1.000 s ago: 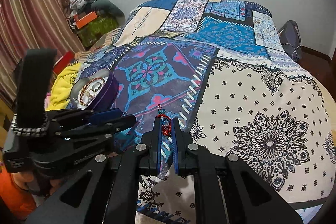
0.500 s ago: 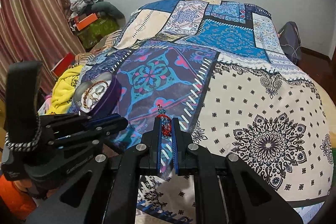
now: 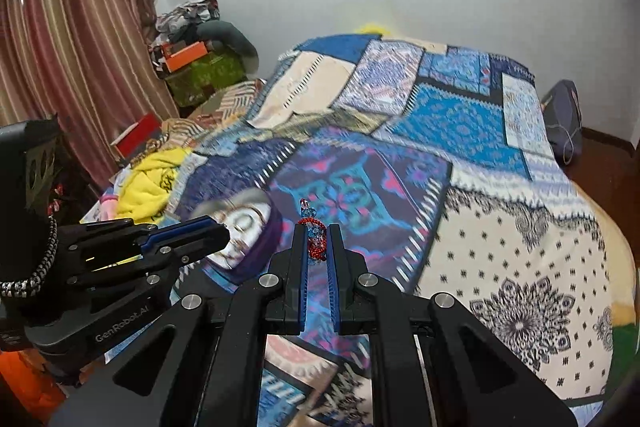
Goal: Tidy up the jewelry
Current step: 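Carry the red charm and silver ring over the heart tin with both tools, then lower the red charm and silver ring into the tin and open both tools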
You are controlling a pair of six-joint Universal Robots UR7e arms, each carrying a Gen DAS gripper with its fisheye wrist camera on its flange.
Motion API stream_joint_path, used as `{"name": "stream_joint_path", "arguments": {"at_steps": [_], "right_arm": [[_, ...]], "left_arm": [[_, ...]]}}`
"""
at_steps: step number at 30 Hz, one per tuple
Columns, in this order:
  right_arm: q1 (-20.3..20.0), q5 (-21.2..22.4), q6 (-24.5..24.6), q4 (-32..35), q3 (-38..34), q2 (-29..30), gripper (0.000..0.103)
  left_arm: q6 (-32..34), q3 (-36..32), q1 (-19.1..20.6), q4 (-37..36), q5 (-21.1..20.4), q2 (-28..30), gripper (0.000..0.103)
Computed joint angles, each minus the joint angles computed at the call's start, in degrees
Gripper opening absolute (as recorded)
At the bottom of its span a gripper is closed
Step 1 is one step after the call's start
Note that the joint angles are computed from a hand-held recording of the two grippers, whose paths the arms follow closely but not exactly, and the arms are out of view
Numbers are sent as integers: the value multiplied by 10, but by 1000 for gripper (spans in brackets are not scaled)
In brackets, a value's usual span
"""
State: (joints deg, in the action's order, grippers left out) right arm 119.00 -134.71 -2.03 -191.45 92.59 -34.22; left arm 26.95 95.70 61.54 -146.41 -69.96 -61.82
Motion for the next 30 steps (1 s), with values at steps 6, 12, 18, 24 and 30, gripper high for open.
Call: {"name": "stream_joint_path", "arguments": {"at_steps": [6, 12, 18, 24, 30], "right_arm": [[9, 11, -23, 2, -49, 25, 8], [9, 33, -27, 11, -85, 47, 8], [5, 52, -22, 30, -113, 67, 8], [-7, 65, 0, 61, -123, 77, 8], [-15, 76, 17, 87, -129, 84, 8]], "left_arm": [[5, -22, 11, -4, -17, -12, 8], [11, -50, 27, -10, -27, -12, 8], [11, -74, 44, -3, -35, -5, 8], [8, -89, 59, 19, -43, 8, 9], [15, -94, 69, 37, -43, 20, 9]]}}
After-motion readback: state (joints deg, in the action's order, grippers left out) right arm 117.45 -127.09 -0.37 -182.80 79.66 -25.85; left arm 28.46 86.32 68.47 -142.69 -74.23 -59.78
